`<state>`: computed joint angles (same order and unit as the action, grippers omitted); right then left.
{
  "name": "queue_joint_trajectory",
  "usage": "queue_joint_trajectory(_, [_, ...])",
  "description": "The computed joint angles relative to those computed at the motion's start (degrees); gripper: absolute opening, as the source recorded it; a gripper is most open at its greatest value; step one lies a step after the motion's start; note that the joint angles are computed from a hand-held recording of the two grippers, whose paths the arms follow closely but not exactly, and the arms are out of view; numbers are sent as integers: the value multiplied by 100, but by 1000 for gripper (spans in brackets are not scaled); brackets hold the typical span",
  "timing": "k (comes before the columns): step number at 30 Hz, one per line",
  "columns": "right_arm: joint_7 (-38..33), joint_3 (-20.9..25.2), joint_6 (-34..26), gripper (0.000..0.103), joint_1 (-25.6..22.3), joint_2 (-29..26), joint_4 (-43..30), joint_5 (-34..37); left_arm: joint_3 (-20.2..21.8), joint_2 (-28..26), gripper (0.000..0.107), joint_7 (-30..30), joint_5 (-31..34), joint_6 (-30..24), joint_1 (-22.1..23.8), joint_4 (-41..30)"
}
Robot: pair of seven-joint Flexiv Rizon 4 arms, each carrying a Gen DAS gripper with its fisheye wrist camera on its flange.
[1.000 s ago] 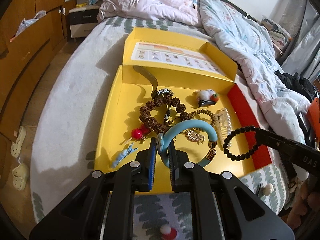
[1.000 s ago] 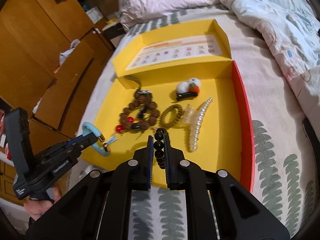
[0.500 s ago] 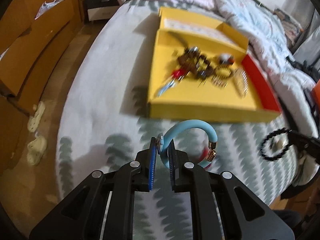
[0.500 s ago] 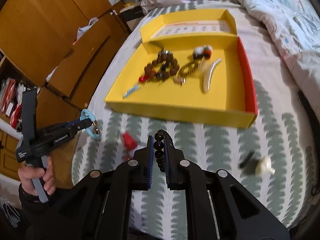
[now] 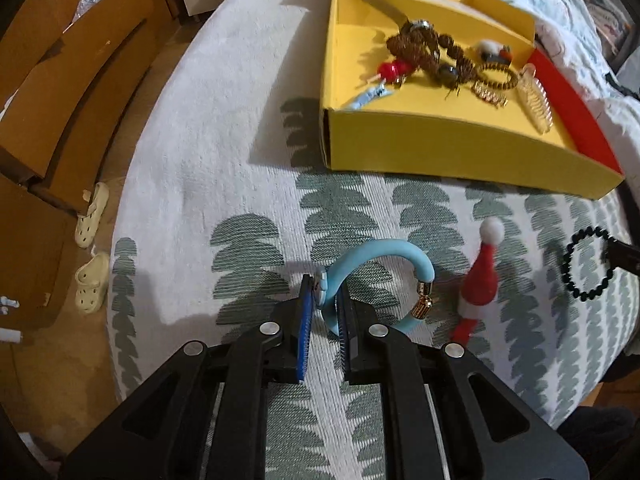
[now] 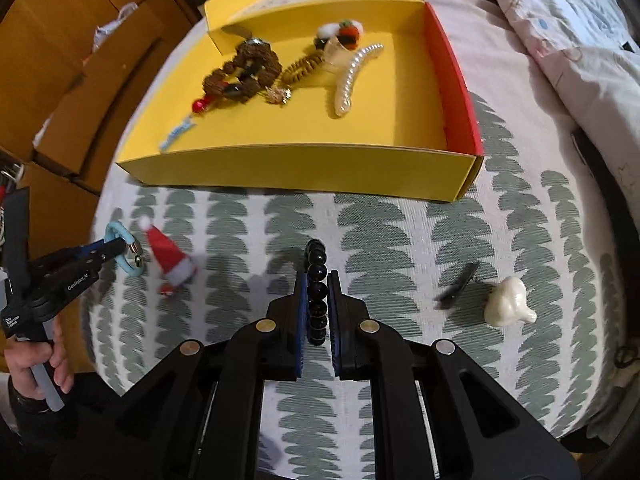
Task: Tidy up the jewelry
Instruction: 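Lower both held bracelets onto the bed beside the box and open both tools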
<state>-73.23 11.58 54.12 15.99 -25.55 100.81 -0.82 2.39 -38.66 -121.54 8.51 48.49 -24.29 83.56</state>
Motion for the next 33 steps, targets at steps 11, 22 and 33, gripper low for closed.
queue_joint_trajectory(11, [274, -146, 218, 16, 97, 136, 188, -439, 114, 100, 48, -352, 206, 57, -95, 21])
queue_joint_trajectory(22, [255, -68, 734, 19, -42, 127, -48, -175, 83, 298, 66, -429, 250, 1060, -2, -11])
queue_joint_trajectory(33, [194, -135, 498, 19, -43, -965, -1415, -240, -97, -934, 68, 415, -564, 566, 174, -1837])
